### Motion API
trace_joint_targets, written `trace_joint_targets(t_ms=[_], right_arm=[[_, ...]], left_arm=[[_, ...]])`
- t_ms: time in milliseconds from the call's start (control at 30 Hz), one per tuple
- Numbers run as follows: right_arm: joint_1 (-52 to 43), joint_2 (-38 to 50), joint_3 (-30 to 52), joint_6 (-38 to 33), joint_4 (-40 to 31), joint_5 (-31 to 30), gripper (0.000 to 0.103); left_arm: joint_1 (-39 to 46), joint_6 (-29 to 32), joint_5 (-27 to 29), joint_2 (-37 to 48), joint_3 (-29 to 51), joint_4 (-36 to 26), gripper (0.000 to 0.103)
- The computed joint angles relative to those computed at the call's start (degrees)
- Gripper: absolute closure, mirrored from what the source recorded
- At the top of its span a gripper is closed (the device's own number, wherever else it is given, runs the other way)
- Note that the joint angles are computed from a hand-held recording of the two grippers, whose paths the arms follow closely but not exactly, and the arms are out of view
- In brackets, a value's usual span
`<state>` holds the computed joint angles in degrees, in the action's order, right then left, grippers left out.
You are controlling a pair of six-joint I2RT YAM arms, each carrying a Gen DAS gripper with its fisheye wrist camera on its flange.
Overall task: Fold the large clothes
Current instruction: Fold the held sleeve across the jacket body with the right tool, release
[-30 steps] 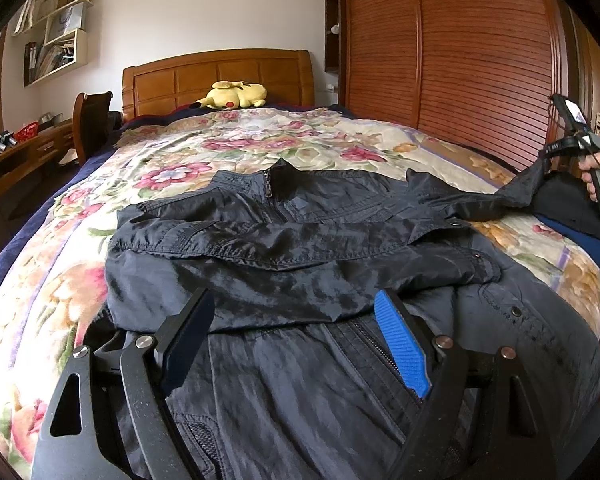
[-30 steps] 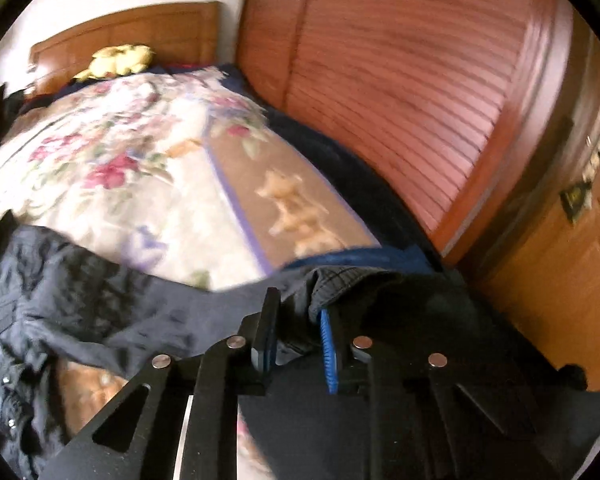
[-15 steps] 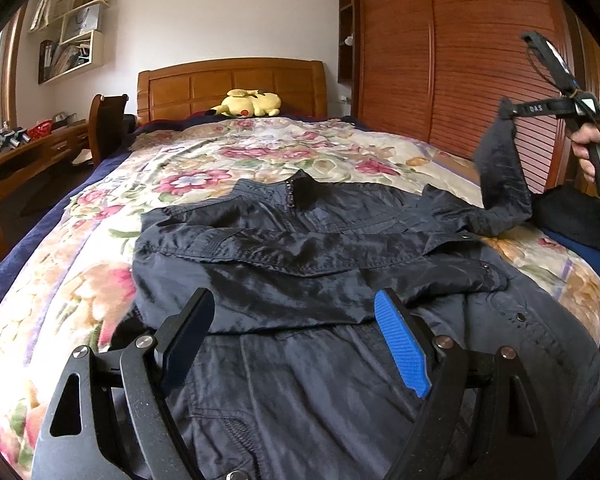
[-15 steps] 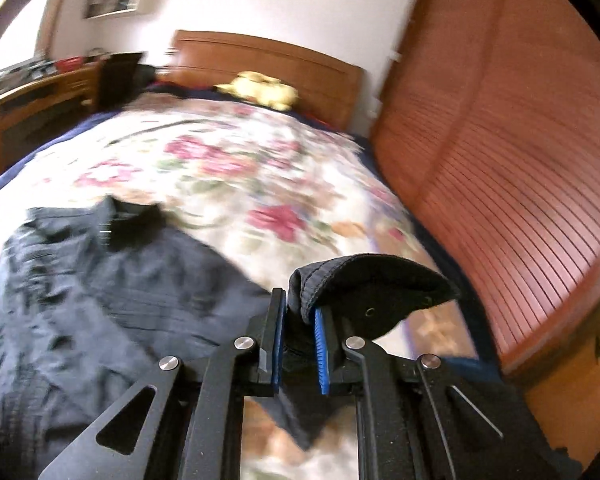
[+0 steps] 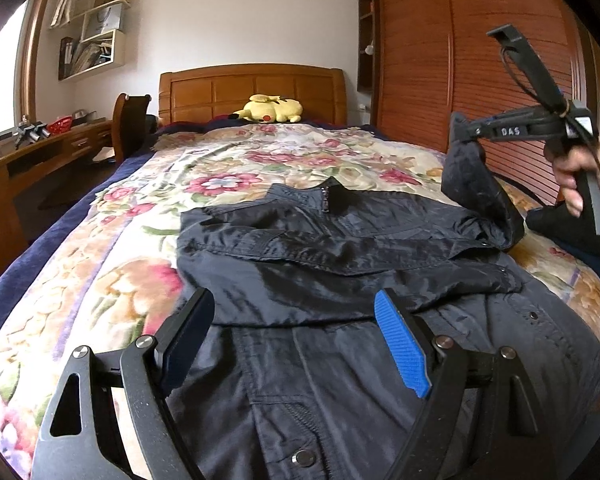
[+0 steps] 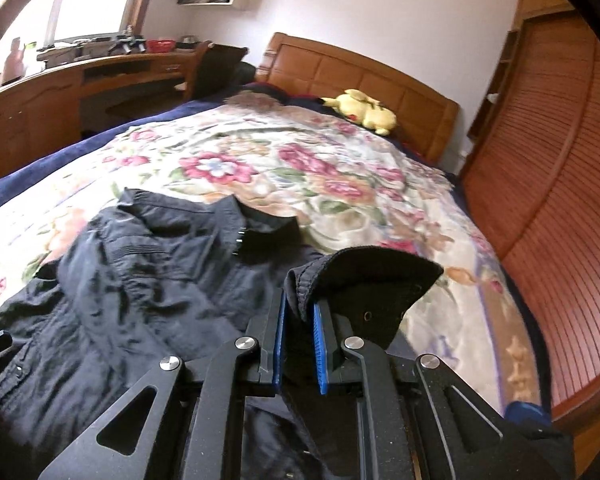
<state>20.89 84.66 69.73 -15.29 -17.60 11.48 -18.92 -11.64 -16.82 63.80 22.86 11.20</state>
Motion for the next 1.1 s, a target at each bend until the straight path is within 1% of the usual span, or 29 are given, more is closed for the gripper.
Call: trace_joint_targets(t_ms=[33,100,333,467,633,800,867,933,967,1100], right_arm=[[0.8,0.2,0.1,0.2,-0.4,0.2,0.091],[0.9,3.8,4.8,-0.4,-1.2,-0.6,0.091],[4.9,4.0,9.3,0.4,-3.0,-0.4,0.091],[8.2,2.6,9.1,1.1,-2.2,-1.3,0.091],[12.9,2.1,7.4,1.1,-1.8,-0.2,0.091],[14.0,3.0,5.8,1.8,-1.5,-0.7,0.091],[13.4,4.3,7.6,1.2,-2.9,-1.6,0.091],[13.5,4.7,7.8,1.2,-3.1,-1.0,0.091],[13.2,5.8,9.7,0.6,-4.1,-1.2,0.091],[13.9,7.1,11.6,0.8,-5.7,-0.5,0.091]], left_arm=[[0.6,0.2,0.4,-0.6,-0.3,-0.2,0.020],[1.0,0.3,0.5,-1.3,-0.6,-0.7,0.020],[3.4,0.3,2.2,-4.2,-1.2,-1.8,0.020],[4.4,0.5,2.7,-4.3,-1.3,-1.7,0.020],[5.2,0.6,2.8,-5.2,-1.8,-2.0,0.020],[6.7,0.9,3.6,-6.3,-2.4,-2.5,0.020],[7.3,1.0,3.9,-6.3,-2.4,-2.4,0.020],[7.8,1.1,4.2,-6.4,-2.5,-2.4,0.020],[8.0,1.1,4.3,-6.5,-2.6,-2.4,0.020],[8.1,1.3,4.2,-6.0,-2.6,-2.1,0.020]])
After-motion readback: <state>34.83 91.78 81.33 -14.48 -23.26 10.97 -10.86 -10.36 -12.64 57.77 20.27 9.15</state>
